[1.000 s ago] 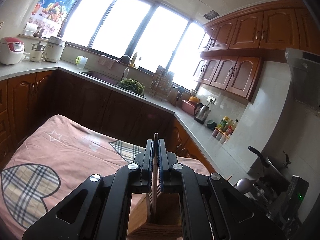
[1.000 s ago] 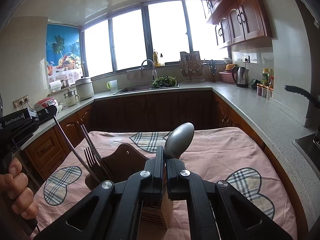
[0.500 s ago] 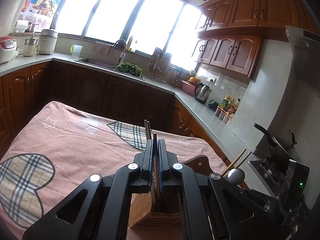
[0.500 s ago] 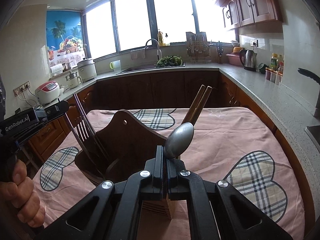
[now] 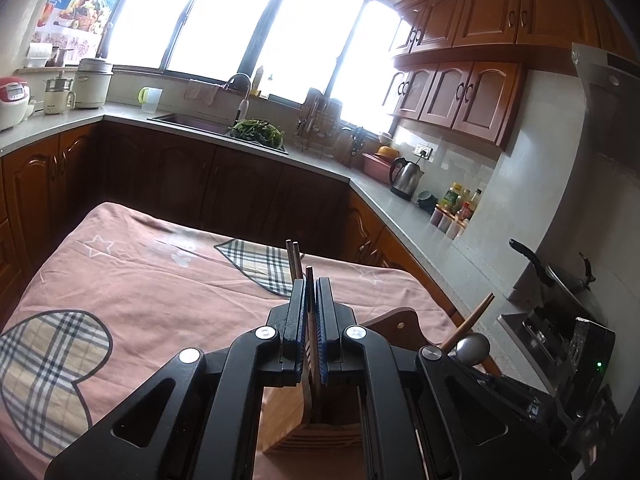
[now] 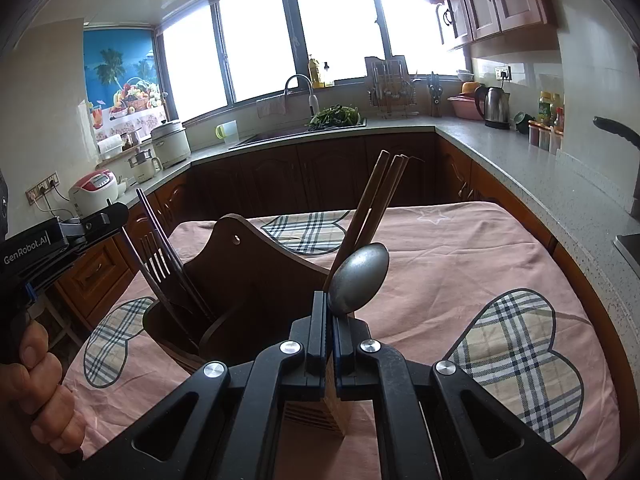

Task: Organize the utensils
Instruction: 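Lower the chopstick and spoon down into the holder, then open both tools to release the chopstick and spoon in the holder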

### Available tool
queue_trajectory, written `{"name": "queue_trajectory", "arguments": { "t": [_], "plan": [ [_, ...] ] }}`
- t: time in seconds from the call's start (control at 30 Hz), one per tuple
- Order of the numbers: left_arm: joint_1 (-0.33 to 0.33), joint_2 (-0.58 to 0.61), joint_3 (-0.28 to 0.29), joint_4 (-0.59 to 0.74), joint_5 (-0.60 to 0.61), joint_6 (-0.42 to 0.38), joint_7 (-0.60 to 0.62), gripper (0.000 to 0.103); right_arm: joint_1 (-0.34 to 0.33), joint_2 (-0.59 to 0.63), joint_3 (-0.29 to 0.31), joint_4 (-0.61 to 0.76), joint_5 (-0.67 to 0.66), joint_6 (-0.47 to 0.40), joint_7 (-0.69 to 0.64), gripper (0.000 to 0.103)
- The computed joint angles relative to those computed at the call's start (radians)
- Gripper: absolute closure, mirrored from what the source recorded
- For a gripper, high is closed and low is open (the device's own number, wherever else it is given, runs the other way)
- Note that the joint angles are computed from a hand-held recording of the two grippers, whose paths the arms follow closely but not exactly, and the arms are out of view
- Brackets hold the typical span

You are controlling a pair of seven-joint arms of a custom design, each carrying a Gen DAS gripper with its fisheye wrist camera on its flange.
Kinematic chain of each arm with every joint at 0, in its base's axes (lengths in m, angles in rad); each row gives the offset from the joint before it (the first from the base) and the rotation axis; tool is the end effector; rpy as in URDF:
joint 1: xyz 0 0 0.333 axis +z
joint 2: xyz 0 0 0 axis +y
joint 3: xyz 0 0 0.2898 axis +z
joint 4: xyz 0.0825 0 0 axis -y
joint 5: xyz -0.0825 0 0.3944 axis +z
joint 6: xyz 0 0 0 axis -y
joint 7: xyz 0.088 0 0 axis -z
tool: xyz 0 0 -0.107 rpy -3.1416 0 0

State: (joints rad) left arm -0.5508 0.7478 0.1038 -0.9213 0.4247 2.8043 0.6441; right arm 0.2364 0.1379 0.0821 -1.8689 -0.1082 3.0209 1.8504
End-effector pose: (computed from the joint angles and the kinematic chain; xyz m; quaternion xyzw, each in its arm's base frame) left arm 0.6874 -0.3935 0.5634 -0.6139 0.5595 -0.5034 0.2383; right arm 0.6166 0.2088 0.5351 -0.6574 0.5758 -0.2507 0.4164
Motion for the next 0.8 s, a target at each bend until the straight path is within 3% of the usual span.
{"name": "queue_trajectory", "arguments": {
  "t": [0.2, 0.3, 0.5, 0.8],
  "plan": [
    [0.015, 0.037, -0.032, 0.066, -0.032, -0.064, 0.046, 0.099, -0.013, 0.002, 0.018, 0.0, 0.046, 0.001, -0.04, 0.101],
    [0.017, 0.04, -0.036, 0.069, -0.038, -0.072, 0.055, 0.099, -0.027, -0.002, 0.037, -0.006, 0.104, 0.009, -0.091, 0.096],
    [0.018, 0.054, -0.045, 0.095, -0.05, -0.094, 0.074, 0.099, -0.032, -0.008, 0.044, -0.012, 0.156, 0.02, -0.139, 0.096],
    [0.022, 0.056, -0.051, 0.104, -0.06, -0.116, 0.085, 0.095, -0.01, -0.019, 0.015, -0.022, 0.111, 0.026, -0.097, 0.092]
  ]
}}
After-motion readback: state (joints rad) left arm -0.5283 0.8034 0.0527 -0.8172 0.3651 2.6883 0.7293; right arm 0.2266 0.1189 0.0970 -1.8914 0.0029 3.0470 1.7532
